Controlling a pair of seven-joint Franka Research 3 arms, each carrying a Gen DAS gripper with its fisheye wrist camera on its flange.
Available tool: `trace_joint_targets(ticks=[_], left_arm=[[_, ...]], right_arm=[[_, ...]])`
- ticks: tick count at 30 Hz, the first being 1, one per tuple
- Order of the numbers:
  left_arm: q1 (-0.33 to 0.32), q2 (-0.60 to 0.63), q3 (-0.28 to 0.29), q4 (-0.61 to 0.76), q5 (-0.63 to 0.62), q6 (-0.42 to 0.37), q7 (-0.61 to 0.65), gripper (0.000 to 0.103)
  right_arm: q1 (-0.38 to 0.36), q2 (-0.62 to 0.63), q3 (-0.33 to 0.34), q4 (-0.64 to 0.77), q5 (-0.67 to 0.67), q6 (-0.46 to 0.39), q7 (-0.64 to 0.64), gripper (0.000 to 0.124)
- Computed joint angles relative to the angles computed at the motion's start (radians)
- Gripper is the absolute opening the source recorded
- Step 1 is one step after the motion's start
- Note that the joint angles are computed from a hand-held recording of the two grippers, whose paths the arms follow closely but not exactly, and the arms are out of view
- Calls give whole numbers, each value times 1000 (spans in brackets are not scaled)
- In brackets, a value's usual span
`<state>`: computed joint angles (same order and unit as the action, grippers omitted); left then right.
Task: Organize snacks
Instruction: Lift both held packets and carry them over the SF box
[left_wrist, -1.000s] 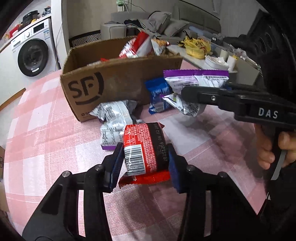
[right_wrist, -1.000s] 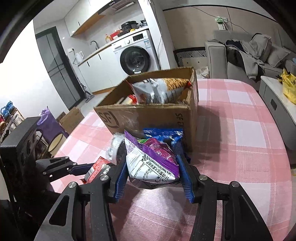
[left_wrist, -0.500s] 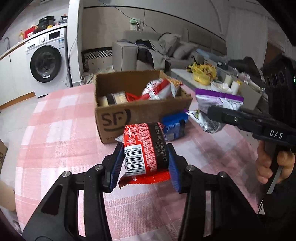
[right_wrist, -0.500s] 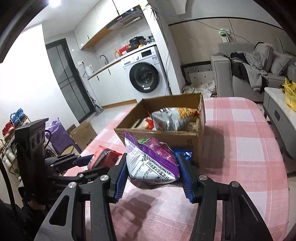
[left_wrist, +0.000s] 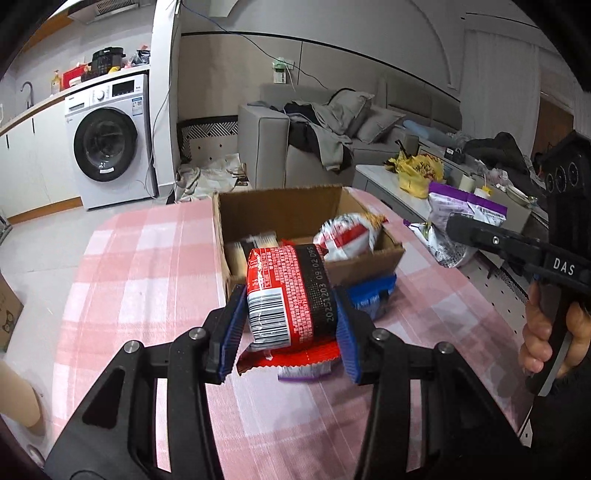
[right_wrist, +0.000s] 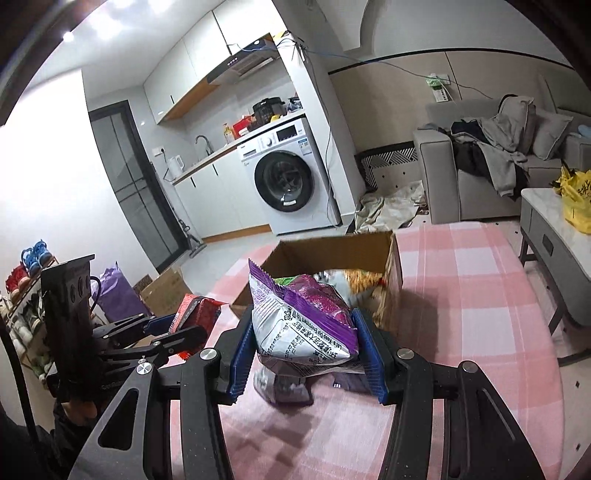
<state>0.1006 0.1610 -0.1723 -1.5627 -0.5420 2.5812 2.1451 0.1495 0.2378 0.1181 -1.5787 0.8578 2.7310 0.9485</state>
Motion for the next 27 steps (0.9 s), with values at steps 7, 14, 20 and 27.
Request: trace_joint_targets(ticks=[7,14,20,27], left_arm=[[5,91,-13,143,54,-11,-54,42],[7,213,-41,304,137,-34,-129,42],[-7,318,-64,426,222,-34,-193,42],[-24,446,-84,589,300,-57,-213,42]], right_arm=[[4,54,2,89,-48,-13,47,52],[2,138,12,192,-79,-12,118,52],[-4,236,30,317,-120,-15,187,52],[-7,352,55,451,-187,25,232,52]])
